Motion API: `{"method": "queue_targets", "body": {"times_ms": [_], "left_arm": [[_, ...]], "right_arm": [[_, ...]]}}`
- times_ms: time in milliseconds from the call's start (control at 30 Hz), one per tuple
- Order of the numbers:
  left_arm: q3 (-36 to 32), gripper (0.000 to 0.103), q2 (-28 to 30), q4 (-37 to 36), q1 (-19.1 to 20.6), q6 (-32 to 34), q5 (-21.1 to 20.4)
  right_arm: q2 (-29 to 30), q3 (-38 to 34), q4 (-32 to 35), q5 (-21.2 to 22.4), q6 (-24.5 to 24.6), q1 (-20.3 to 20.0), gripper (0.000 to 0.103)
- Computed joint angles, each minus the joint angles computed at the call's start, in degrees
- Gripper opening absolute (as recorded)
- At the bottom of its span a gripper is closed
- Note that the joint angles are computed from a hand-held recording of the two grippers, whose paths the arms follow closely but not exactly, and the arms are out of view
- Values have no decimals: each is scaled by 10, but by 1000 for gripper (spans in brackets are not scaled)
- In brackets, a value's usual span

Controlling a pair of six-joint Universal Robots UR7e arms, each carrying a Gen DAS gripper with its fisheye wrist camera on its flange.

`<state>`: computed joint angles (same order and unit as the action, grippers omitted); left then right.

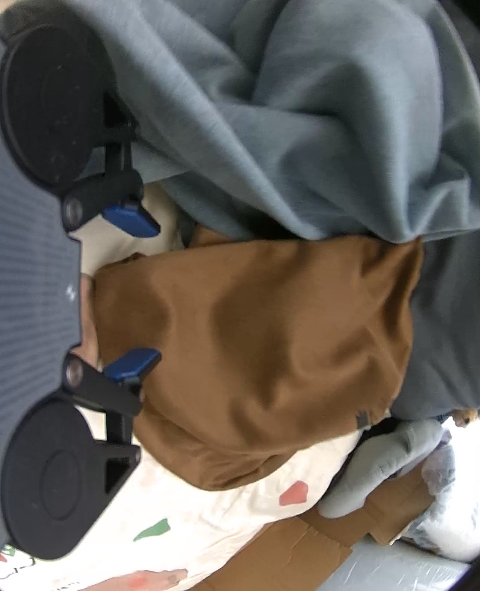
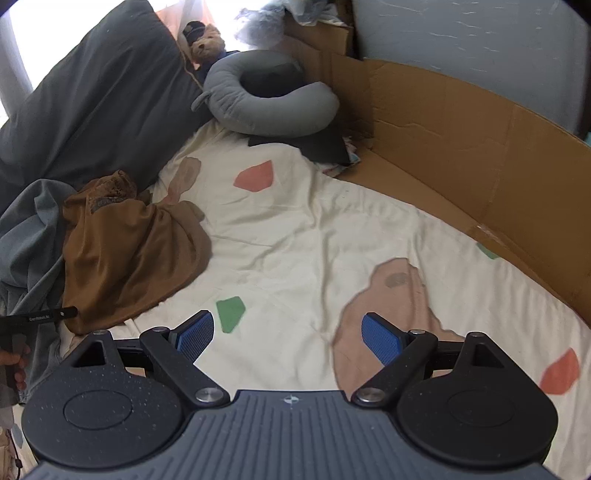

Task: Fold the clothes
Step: 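Reach the left tool to the brown T-shirt and close on its hem, then lift the brown T-shirt with the left tool while the right tool approaches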

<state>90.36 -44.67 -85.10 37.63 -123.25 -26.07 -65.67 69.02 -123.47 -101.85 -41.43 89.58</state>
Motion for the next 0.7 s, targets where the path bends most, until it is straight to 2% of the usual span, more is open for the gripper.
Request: {"method": "queue_targets", "body": {"times_ms": [100, 167, 267, 467, 533, 633, 700], "left_arm": [[18, 53, -4, -37, 3, 17, 9], [21, 31, -6, -38, 3, 6, 10], [37, 13, -14, -63, -3, 9, 14], [52, 7, -31, -70, -37, 27, 4], [48, 6, -36, -48, -51, 18, -6], [38, 6, -43, -9, -73, -3, -26], [33, 6, -47, 12, -87, -17, -40]], "right_arm": [[8, 7, -15, 3, -1, 5, 90], [13, 8, -21, 8, 2, 6, 90], [22, 9, -27, 11, 16, 9, 90], [35, 17, -38, 18, 23, 14, 90], [39, 18, -36, 23, 26, 15, 90], [47, 17, -29, 27, 32, 17, 82], [50, 22, -35, 28, 31, 20, 82]]}}
